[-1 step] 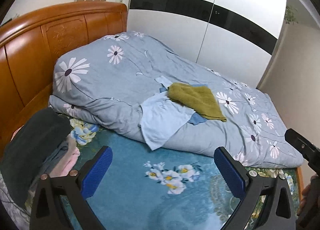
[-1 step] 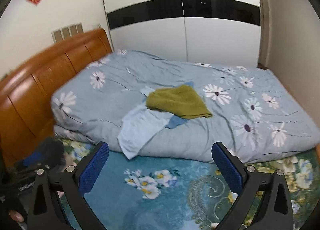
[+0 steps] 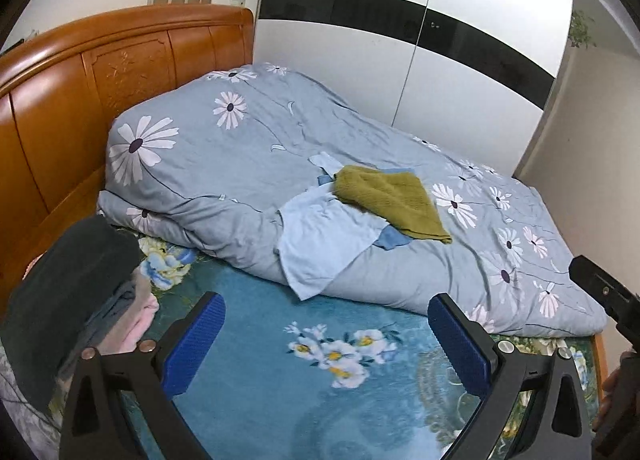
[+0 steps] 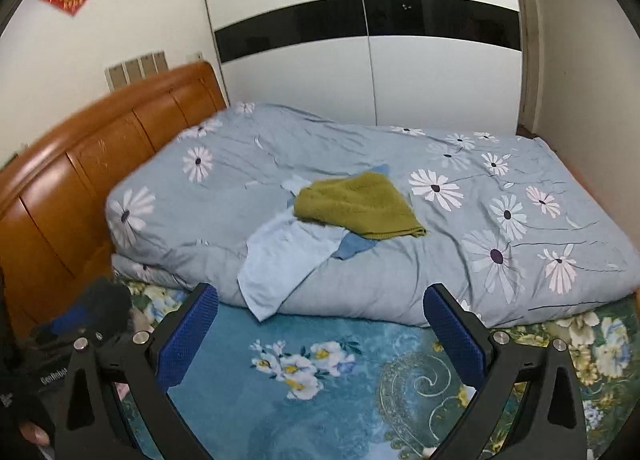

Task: Fold clothes
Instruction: 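Approach the olive-green sweater on the duvet with both tools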

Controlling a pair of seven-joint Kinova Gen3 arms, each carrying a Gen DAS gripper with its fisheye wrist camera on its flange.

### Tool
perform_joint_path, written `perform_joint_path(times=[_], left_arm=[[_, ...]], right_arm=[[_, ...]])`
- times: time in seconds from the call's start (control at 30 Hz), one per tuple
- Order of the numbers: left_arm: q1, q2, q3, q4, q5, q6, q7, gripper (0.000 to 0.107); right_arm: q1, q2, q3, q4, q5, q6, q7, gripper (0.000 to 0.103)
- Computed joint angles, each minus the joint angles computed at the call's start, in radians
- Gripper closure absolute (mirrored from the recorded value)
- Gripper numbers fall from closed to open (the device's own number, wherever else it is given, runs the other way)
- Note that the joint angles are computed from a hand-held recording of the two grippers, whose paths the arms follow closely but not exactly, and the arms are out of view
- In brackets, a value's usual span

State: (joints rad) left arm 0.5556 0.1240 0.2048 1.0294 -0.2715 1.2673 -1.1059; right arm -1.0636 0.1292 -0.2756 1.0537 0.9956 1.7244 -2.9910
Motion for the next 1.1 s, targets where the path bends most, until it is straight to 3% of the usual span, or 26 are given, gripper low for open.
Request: perform_joint_path(times=[0.1,0.23,0.33,0.43,0.5,0.7,0.8,0.9,1.1], left_arm=[[0.025,0.026,0.030,-0.025,-0.067,0.023,0.062,0.005],[0.189,0.039,0.004,-0.025,-0.219,0.024,0.195,0.005],[0.199,0.023,0.019,0.005,-0.242,-0.002,0.240,0.005],[0.211,0.030,0.025,-0.005,-0.259,0.012,0.248,0.005],[0.215,0.036,0.023,-0.012,-0.266,0.022,0.238,0.005],[0.206,0.056,0.011,-0.027,-0.233,0.024,0.190,0.005],[0.178,0.074,0.003,-0.035,-0.180,0.011,0.152,0.005],[0.150,0.086,-0.008,-0.025,-0.121,-0.020,0.119,0.005],[0.083,0.113,-0.024,-0.011,-0.012,-0.076,0.043,0.005]], right_arm=[[-0.009,0.012,0.004,-0.031,0.020,0.052,0.030,0.000],[0.001,-0.022,0.017,-0.027,0.022,0.102,0.078,0.000],[0.053,-0.032,0.028,-0.057,0.003,0.059,0.129,0.000],[0.152,-0.097,0.006,-0.021,-0.058,-0.044,0.136,0.000],[0.174,-0.066,-0.001,-0.029,-0.053,-0.071,0.155,0.000],[0.144,-0.025,0.015,-0.053,-0.070,-0.053,0.175,0.000],[0.162,-0.052,-0.010,0.033,-0.076,-0.113,0.080,0.000],[0.130,-0.070,-0.027,0.088,-0.036,-0.075,0.013,0.000],[0.143,-0.046,-0.024,0.050,-0.047,-0.034,0.079,0.000]])
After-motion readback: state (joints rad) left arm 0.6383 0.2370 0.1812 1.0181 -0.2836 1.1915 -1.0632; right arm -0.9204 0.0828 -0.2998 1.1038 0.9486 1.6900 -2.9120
